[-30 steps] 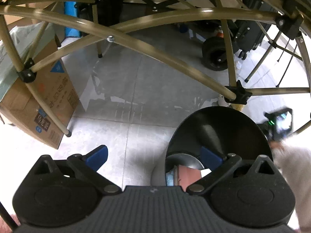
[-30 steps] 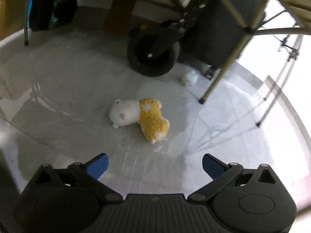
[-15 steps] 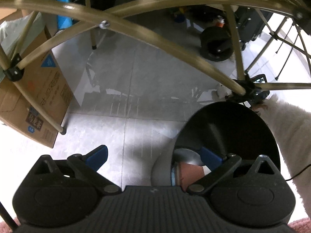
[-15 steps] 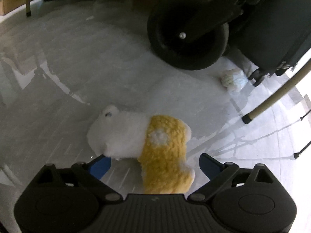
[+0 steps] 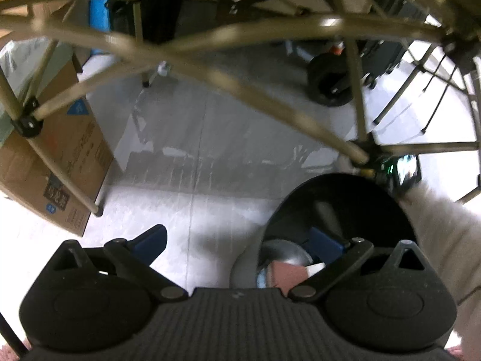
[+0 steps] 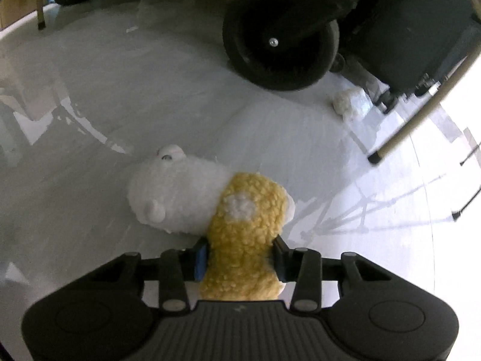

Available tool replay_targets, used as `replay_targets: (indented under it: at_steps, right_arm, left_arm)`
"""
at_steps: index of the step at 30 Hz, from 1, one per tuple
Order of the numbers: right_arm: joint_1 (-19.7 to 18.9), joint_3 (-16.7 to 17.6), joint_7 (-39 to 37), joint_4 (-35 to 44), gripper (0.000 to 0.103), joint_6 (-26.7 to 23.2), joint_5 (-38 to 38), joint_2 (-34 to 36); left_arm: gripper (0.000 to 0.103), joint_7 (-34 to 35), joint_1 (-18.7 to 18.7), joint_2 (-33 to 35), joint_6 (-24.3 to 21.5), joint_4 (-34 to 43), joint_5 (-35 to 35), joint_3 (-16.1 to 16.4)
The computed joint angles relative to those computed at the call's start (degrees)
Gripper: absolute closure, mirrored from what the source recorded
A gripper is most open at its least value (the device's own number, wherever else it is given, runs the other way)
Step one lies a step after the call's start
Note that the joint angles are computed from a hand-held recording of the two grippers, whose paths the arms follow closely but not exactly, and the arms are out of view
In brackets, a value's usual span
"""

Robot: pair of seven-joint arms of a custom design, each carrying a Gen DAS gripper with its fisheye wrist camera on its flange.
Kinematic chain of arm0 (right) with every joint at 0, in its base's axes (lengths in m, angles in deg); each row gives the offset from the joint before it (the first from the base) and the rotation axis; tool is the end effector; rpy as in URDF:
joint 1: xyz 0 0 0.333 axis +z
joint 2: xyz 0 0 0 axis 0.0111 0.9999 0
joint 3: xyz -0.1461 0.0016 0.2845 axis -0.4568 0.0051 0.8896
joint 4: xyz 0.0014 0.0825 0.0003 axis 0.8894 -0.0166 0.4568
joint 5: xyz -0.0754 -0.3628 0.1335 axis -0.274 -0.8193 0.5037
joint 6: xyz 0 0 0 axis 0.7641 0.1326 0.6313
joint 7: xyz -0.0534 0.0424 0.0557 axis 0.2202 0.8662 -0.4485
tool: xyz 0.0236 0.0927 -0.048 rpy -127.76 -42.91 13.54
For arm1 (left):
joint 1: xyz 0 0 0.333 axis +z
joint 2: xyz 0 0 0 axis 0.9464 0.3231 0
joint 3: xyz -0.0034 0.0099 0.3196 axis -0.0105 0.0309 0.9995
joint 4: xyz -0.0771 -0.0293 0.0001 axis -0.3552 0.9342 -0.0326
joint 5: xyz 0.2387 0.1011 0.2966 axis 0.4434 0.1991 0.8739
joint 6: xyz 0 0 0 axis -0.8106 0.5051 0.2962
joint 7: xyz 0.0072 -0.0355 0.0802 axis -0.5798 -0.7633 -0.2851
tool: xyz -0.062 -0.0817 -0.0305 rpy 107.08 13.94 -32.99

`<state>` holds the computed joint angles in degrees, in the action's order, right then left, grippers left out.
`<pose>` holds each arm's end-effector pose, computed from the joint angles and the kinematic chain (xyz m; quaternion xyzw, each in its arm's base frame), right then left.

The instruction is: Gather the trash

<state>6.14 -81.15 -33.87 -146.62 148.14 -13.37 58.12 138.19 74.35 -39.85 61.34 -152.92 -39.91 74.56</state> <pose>0.7182 0.1578 0.3863 -0.9005 0.3381 -0.2037 0.1824 0.3430 -0.0977 0.6980 -0.8347 0.4908 -0.1826 0.1707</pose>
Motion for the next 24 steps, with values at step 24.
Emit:
replay_targets:
  at_steps: [24]
  right_arm:
    - [5.2,-9.2,21.6,-39.6,0.063,-12.9,-6.4,-55.8]
  left_arm:
    - [0.000,-0.1,-0.1,-11.1,-1.2,1.0,2.1,-3.7]
